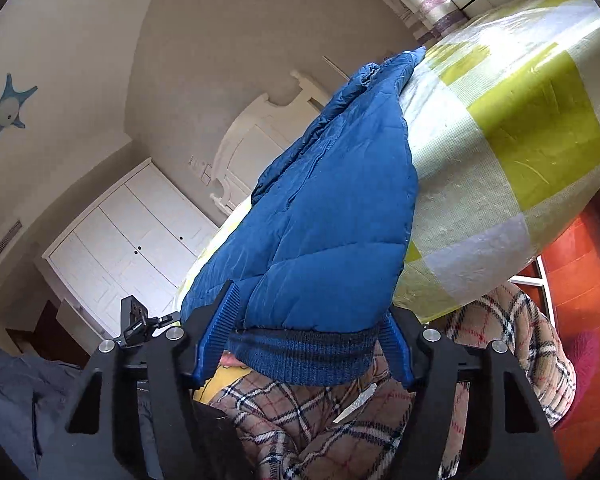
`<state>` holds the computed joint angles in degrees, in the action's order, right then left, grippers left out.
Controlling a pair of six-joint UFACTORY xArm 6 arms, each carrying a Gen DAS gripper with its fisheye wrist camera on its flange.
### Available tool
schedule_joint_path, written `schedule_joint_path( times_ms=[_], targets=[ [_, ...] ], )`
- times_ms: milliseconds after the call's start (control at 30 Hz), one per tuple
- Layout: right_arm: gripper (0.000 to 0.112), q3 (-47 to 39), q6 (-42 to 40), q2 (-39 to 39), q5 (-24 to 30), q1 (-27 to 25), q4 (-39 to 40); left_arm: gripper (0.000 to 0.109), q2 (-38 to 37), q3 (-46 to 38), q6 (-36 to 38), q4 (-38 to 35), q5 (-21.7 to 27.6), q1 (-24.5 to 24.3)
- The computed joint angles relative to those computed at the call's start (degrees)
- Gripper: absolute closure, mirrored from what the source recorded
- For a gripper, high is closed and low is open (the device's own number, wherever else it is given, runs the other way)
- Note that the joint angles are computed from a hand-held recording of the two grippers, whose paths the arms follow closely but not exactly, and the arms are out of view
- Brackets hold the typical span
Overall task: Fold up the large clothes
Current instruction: 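Grasp the ribbed jacket hem with both tools and lift it, then lift the held hem higher with both tools, raising the jacket off the bed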
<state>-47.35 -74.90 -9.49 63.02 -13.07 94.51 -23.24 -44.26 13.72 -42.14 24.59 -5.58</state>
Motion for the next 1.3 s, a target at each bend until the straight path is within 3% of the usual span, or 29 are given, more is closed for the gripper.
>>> schedule_joint_path(
  times_ms=[33, 67, 167, 367, 400, 433, 500, 567, 600, 700, 867, 933, 1033, 1133, 1200, 1267, 1300],
  targets=[
    [0.055, 1.03, -0.23, -1.32, 0.84, -0.47, 0.30, 0.032, -0.27, -0.16, 1.62, -1.35, 0.30, -0.40],
    [0.058, 1.70, -0.34, -2.32, 1.61, -1.01, 0.57, 0.033, -0.34, -0.24, 1.18, -0.31, -0.10, -0.87],
    [0.059, 2.78, -1.16, -4.45, 2.70, -1.63, 0.67, 0.034, -0.29, 0.20, 1.83, -1.07, -0.82, -0.86],
    [0.059, 0.35, -0.79, -2.38, -1.15, 0.73, -1.04, 0.033, 1.11, -0.03, 11.51, -16.51, 1.43, 1.82],
    [0.059, -0.24, -0.60, -1.79, -1.94, 1.07, -1.10, 0.037, 1.15, -0.11, 12.53, -17.68, 1.51, 1.72],
    [0.059, -0.84, -0.52, -1.19, -2.93, 1.72, -1.00, 0.049, 1.00, -0.22, 13.71, -19.18, 1.90, 1.65],
    [0.061, -1.22, -0.58, -1.27, -4.92, 2.80, -0.92, 0.061, -0.07, 0.47, 9.99, -15.04, 0.23, 0.51],
    [0.082, -0.23, -1.78, -3.40, -8.42, 4.27, -1.70, 0.073, -2.51, 1.92, 4.36, -6.94, -2.35, -1.26],
    [0.087, 0.50, -2.67, -4.85, -9.55, 4.65, -2.05, 0.082, -4.23, 2.73, 1.07, -2.21, -3.40, -2.00],
    [0.092, 2.86, -4.87, -9.54, -9.53, 4.39, -0.26, 0.089, -8.29, 3.35, -0.62, 1.84, -5.54, -3.54],
    [0.091, -0.49, -4.57, -7.90, -8.67, 5.03, -0.15, 0.084, -4.61, -2.04, 8.91, -10.00, -4.33, -2.98],
    [0.089, -2.20, -2.19, -5.98, -9.69, 5.87, -1.18, 0.063, -2.81, -2.92, 6.72, -8.68, -4.67, -2.52],
    [0.082, -1.91, -1.23, -6.25, -11.47, 6.83, -2.25, 0.051, -0.41, -3.92, 2.79, -5.81, -3.28, -1.13],
    [0.078, -1.31, 0.38, -7.14, -14.34, 7.54, -4.71, 0.049, -0.03, -3.32, -1.07, -1.10, -2.86, -0.39],
    [0.068, -0.62, 1.38, -7.35, -14.25, 7.04, -5.05, 0.047, -0.63, -2.65, -0.36, -0.97, -2.67, -0.14],
    [0.048, -0.37, 3.64, -6.99, -15.63, 7.38, -6.42, 0.046, -0.59, -2.93, 1.35, -2.54, -2.21, 0.05],
    [0.045, -0.44, 4.62, -6.52, -16.28, 7.65, -7.05, 0.046, -0.34, -3.29, 2.44, -3.77, -1.92, 0.14]
  ],
)
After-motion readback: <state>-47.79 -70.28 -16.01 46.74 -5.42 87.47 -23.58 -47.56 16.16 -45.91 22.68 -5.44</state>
